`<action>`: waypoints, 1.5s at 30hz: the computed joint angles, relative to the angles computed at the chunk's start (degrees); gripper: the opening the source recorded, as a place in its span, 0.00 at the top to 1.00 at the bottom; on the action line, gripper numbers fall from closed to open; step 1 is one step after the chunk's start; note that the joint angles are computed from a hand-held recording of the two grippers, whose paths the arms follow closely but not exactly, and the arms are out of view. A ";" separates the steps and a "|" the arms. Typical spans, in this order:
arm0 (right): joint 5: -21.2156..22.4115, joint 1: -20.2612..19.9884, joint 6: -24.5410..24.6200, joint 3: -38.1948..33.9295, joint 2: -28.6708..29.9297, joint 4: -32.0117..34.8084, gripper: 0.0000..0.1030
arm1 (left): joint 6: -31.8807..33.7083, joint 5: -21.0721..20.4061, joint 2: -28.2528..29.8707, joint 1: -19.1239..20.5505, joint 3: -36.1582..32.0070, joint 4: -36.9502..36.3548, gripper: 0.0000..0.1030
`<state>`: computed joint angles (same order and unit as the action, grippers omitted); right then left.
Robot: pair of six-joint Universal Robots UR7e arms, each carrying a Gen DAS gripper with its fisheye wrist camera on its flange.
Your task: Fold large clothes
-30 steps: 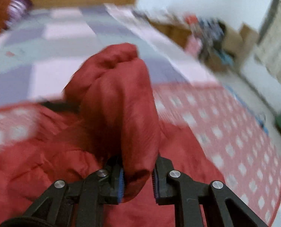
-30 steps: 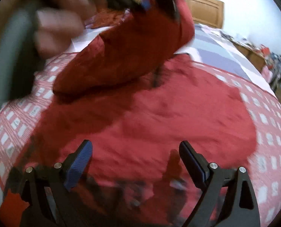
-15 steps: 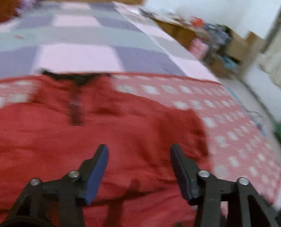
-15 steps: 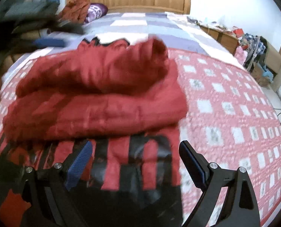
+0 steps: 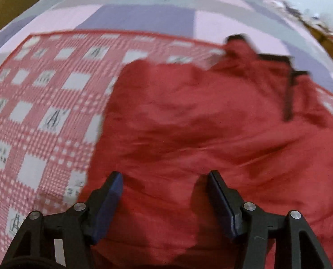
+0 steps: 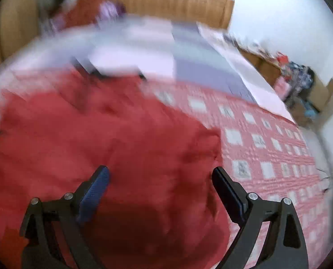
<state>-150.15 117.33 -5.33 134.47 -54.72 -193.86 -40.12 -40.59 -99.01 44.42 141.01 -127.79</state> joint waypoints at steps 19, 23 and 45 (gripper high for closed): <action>5.83 4.74 -5.85 -10.16 9.17 1.41 0.01 | 11.28 2.22 13.86 8.26 -11.60 -1.03 0.27; 0.09 -0.79 -13.25 -6.83 7.34 -4.75 0.11 | 9.90 2.11 12.88 13.27 -12.74 -2.74 0.06; -0.83 2.57 -21.56 -5.41 7.40 -15.96 0.02 | 15.89 5.29 4.57 0.38 -0.92 -8.22 0.09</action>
<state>-150.98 119.90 -26.89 129.06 -47.32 -209.82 -24.23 -35.30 -94.44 44.80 140.09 -136.01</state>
